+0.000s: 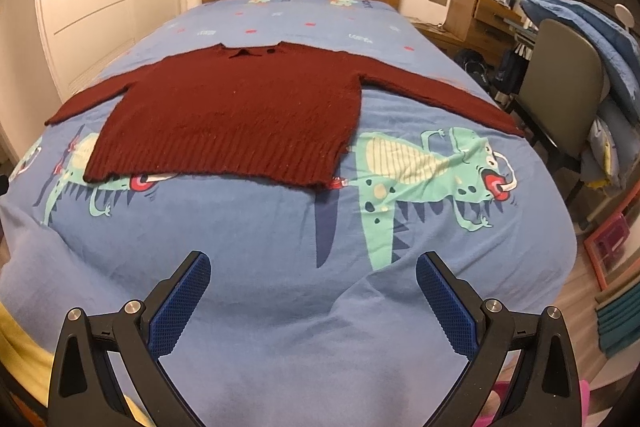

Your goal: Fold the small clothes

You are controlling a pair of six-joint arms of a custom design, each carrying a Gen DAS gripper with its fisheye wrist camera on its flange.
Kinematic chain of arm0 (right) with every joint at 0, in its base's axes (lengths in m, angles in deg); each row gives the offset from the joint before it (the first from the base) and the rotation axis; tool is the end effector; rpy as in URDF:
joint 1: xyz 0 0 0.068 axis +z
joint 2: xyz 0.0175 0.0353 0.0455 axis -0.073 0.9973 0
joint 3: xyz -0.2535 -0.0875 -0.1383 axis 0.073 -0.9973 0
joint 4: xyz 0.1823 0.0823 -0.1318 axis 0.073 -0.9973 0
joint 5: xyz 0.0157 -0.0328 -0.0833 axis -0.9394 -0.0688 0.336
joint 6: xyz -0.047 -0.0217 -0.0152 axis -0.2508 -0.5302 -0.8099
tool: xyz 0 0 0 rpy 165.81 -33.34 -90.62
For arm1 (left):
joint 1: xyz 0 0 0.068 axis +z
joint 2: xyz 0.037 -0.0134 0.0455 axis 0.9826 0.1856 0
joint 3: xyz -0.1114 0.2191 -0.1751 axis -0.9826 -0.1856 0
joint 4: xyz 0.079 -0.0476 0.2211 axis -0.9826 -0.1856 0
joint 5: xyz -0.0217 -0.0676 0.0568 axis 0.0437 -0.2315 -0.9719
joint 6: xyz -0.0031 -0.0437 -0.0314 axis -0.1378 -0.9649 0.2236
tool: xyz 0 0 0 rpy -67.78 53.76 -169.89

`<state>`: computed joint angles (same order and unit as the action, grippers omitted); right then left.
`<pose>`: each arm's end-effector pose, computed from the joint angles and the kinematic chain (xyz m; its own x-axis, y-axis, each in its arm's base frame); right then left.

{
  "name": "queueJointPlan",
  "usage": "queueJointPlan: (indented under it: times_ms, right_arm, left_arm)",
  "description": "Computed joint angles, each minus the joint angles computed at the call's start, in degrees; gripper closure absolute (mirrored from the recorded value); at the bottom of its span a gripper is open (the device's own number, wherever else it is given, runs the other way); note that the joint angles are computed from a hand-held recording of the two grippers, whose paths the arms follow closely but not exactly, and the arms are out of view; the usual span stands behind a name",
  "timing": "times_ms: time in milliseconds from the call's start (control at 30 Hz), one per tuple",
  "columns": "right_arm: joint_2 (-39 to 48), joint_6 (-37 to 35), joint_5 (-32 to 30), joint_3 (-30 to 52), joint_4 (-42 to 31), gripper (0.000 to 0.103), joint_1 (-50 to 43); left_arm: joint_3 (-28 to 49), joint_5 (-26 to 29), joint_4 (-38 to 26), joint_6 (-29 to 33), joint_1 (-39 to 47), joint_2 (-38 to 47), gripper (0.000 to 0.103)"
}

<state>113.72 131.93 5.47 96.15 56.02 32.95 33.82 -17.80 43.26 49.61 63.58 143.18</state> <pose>0.1482 0.0859 0.1268 -0.6968 0.3162 -0.6439 0.4432 0.8955 -0.0399 0.3455 -0.0976 0.1769 -0.6960 0.3958 -0.5991 0.4181 0.9017 0.1100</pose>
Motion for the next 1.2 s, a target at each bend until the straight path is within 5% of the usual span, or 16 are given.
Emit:
queueJointPlan:
  times_ms: [833,1200]
  right_arm:
    - [16.1,-17.0,-12.2,2.8,16.7,0.0,-19.0]
    - [22.8,-27.0,-20.0,4.9,28.1,0.0,-37.9]
  left_arm:
    - [17.7,-1.9,-8.5,-1.7,-3.1,17.0,0.001]
    - [30.1,-4.0,-16.7,-3.7,-3.5,25.9,0.001]
